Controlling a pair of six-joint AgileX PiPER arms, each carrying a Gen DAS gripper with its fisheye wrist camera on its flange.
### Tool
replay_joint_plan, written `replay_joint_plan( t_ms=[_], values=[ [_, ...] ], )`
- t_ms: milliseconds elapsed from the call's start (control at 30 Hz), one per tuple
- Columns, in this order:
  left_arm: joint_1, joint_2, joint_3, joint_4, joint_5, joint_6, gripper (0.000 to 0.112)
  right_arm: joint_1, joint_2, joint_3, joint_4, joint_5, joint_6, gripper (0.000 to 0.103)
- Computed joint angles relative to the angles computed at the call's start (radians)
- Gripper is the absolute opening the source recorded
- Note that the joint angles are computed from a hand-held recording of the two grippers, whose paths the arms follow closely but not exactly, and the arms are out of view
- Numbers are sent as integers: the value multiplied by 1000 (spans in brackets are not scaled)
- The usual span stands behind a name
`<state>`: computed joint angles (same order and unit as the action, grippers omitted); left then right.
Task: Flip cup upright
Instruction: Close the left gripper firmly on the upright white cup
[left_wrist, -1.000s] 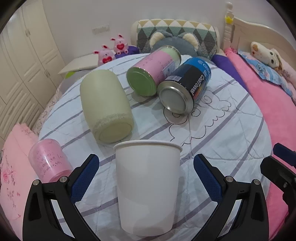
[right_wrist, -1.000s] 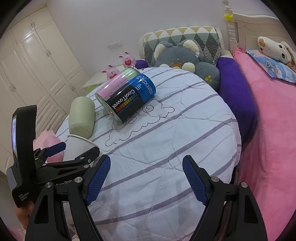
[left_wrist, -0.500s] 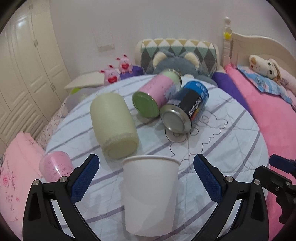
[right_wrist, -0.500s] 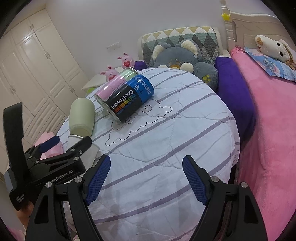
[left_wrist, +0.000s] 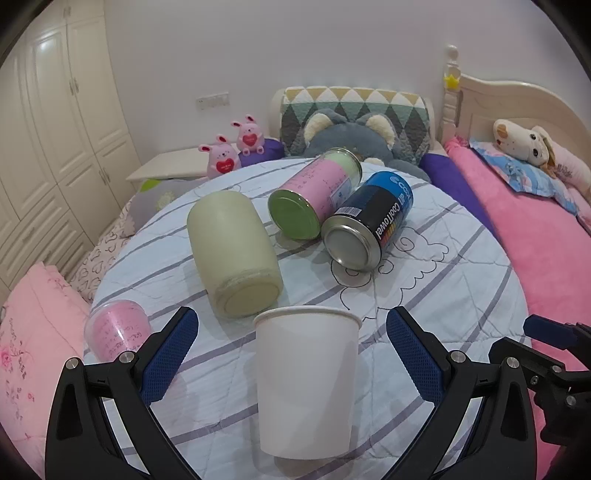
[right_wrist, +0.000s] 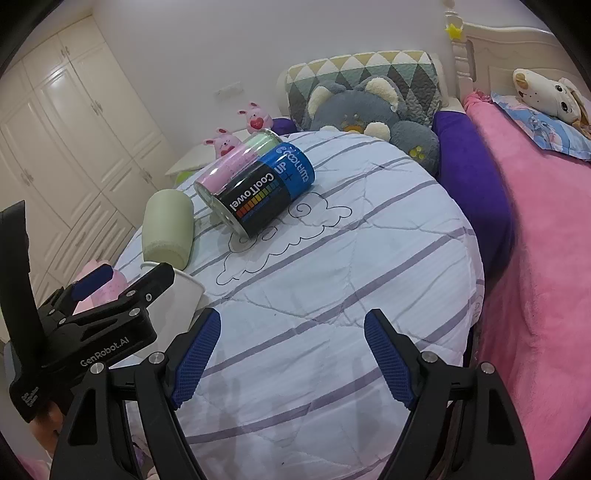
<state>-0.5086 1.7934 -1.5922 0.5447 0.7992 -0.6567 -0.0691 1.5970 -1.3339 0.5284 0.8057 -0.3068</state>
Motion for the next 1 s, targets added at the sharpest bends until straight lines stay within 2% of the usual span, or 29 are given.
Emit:
replay_joint_plan(
  t_ms=[167, 300, 367, 433, 500, 767, 933, 1000],
  values=[
    [6, -5, 4, -16, -8, 12, 101, 12, -7, 7, -18, -1, 20, 82],
    [14, -8, 3, -48, -12, 42, 75, 16, -11, 12, -20, -4, 26, 82],
    [15, -3, -2, -58, -7, 51, 74, 14, -11, 12, -16, -2, 21, 82],
    [15, -1, -3, -67, -3, 61, 59, 14, -12, 15, -15, -5, 18, 82],
    [17, 3, -6, -86, -1, 75, 54, 14, -14, 19, -14, -8, 18, 82],
    [25, 47, -72, -158, 50, 135, 55, 16, -10, 17, -14, -6, 19, 82],
    [59, 64, -128, -270, 113, 218, 58, 12, 0, 8, -9, -2, 16, 82],
    [70, 86, -155, -291, 131, 237, 64, 11, 3, 5, -4, -6, 17, 82]
  ],
)
